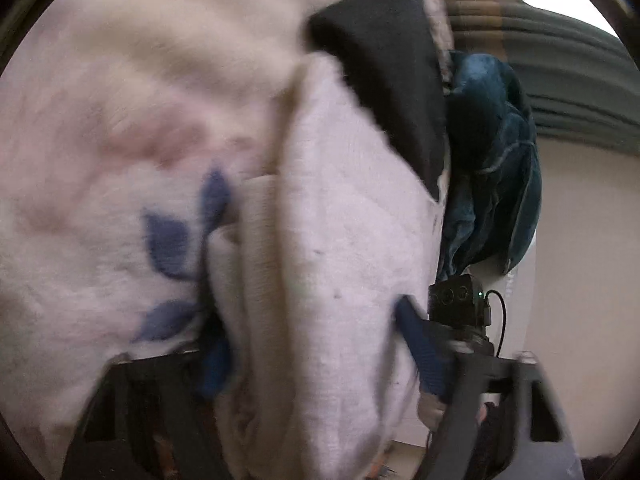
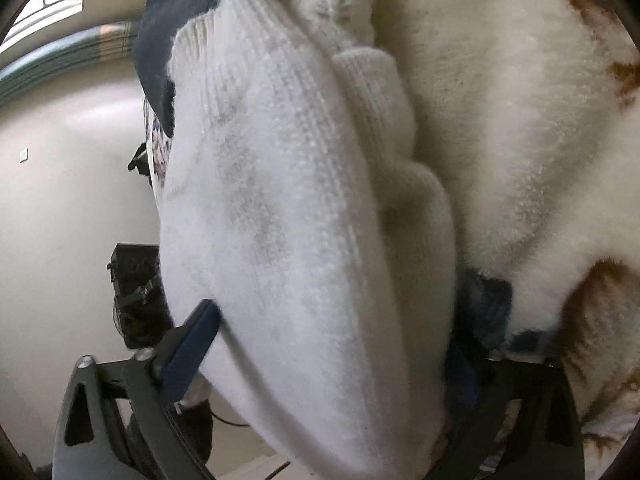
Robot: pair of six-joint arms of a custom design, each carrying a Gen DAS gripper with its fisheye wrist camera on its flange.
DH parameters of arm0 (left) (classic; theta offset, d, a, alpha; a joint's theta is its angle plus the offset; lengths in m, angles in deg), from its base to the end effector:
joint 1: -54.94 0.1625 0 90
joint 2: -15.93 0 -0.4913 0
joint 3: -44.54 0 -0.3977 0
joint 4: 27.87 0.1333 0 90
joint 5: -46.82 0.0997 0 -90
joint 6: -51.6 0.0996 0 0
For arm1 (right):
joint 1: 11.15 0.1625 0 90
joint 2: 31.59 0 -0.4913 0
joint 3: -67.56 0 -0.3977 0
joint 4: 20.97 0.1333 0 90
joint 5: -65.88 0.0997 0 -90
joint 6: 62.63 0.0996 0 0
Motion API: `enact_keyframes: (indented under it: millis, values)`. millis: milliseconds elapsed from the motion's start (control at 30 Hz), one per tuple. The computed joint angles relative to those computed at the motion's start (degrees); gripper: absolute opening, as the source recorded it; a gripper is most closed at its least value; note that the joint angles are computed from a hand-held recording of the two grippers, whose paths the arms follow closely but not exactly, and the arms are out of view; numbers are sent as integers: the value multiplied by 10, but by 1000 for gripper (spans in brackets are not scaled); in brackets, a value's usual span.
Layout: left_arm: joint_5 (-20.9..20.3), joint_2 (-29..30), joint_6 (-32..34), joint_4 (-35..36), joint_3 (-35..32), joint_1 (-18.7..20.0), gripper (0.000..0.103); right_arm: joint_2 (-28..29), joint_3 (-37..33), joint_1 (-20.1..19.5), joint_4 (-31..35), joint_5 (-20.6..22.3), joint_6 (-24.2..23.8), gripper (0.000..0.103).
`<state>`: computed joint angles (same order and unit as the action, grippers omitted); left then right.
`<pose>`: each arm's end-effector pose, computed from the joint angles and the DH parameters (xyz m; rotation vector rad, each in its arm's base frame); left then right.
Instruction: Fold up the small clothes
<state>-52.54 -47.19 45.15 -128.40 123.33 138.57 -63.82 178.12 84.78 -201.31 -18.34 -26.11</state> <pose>0.0392 -0.7042 0.3865 0.0131 -2.9851 -0.1604 0.2060 -0.5961 -0.0411 0.7664 2.8620 -0.2364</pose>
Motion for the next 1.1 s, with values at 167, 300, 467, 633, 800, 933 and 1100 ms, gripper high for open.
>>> enact_keyframes:
  millis: [167,300,467,633,800,933,1100]
  values:
    - [4,-10,37,-14,4,-23,35,3,10,23,-56,-24,28,40]
    - [-11,-8,44,-7,-10,-33,34,3,4,46,-76,-43,44,36]
    - [-26,0,54,-7,-35,-51,34,-26,6,70,-101,-61,55,35]
    - [-40,42,50,-6,-108,-78,34,-53,-44,91,-57,-83,48,34]
    - [-47,132,60,14,-245,-96,34,-57,-137,99,7,-107,35,34]
    - [-32,234,78,69,-398,-90,34,-71,-193,67,46,-103,-3,34]
    - [39,362,87,216,-603,-77,36,-35,-287,24,121,-109,-15,34]
